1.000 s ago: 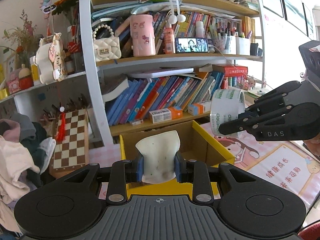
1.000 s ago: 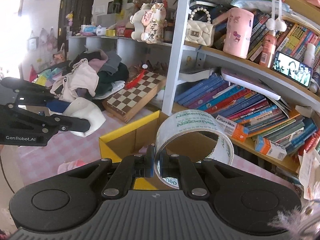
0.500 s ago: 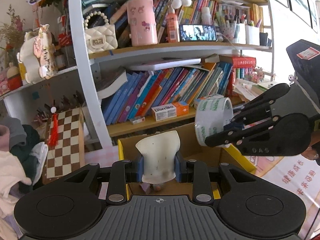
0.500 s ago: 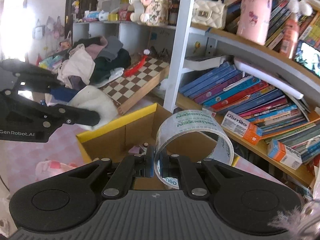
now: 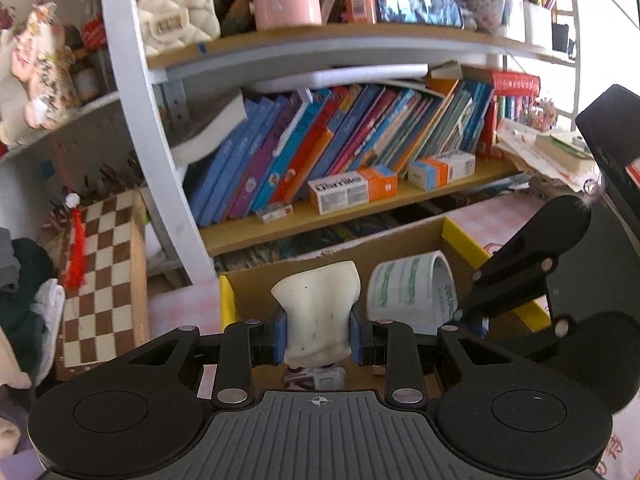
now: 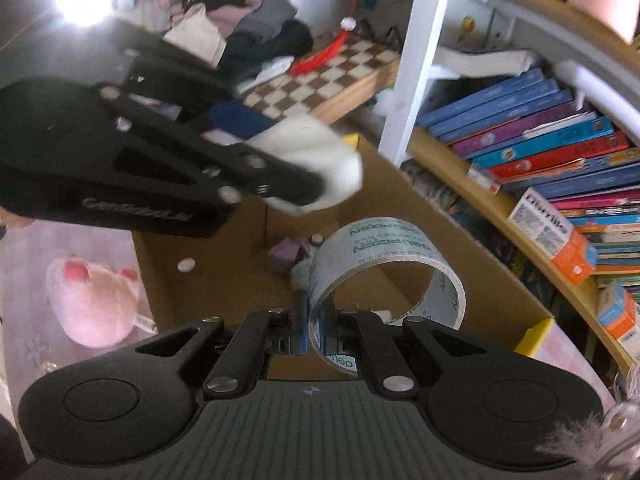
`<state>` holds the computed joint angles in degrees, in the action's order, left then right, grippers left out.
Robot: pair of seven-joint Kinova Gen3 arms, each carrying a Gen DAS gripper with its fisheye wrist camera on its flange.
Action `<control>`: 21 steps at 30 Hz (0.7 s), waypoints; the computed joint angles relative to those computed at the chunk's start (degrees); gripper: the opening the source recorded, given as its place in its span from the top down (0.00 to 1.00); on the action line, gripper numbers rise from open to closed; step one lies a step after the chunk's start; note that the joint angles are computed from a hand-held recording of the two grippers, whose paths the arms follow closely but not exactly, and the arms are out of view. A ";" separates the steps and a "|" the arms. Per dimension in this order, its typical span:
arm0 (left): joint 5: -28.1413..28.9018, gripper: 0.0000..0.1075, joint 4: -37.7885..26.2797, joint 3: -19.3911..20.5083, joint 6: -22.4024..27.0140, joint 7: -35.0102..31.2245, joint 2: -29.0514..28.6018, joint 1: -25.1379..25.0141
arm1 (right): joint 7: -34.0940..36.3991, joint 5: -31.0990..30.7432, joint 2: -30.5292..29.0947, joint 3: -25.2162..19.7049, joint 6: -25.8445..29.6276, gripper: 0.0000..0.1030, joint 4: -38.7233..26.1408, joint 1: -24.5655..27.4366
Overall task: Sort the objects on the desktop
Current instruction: 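Open both tools inside the yellow box, dropping the charger and tape roll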
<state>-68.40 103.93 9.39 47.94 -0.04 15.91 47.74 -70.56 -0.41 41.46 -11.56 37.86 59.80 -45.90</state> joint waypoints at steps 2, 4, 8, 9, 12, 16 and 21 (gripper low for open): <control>1.43 0.74 -1.18 -0.03 -0.80 -2.36 0.94 -1.06 | 1.52 -0.45 1.50 -0.77 2.48 0.95 -2.37 0.68; 2.97 0.74 -2.17 -0.48 -1.87 -4.32 1.73 -1.82 | 3.10 -1.09 3.08 -1.17 5.12 0.95 -5.04 1.13; 7.39 0.74 -3.55 -1.67 -4.76 -8.89 2.88 -3.38 | 5.79 -2.52 5.89 -1.19 10.90 0.95 -10.23 1.43; 8.34 0.74 -3.84 -2.03 -5.18 -9.95 3.18 -3.49 | 6.60 -2.85 6.44 -1.19 12.09 0.95 -11.24 1.46; 11.45 0.74 -4.81 -3.04 -6.22 -13.27 4.09 -3.93 | 8.92 -3.50 7.59 -0.96 14.60 0.94 -13.56 1.18; 15.97 0.74 -6.86 -4.09 -5.14 -18.43 5.27 -4.31 | 10.57 -4.17 9.52 -0.22 17.73 0.94 -17.60 0.44; 19.67 0.74 -7.89 -5.43 -4.49 -22.59 6.05 -4.43 | 11.40 -4.30 12.07 1.09 21.23 0.93 -22.76 -1.16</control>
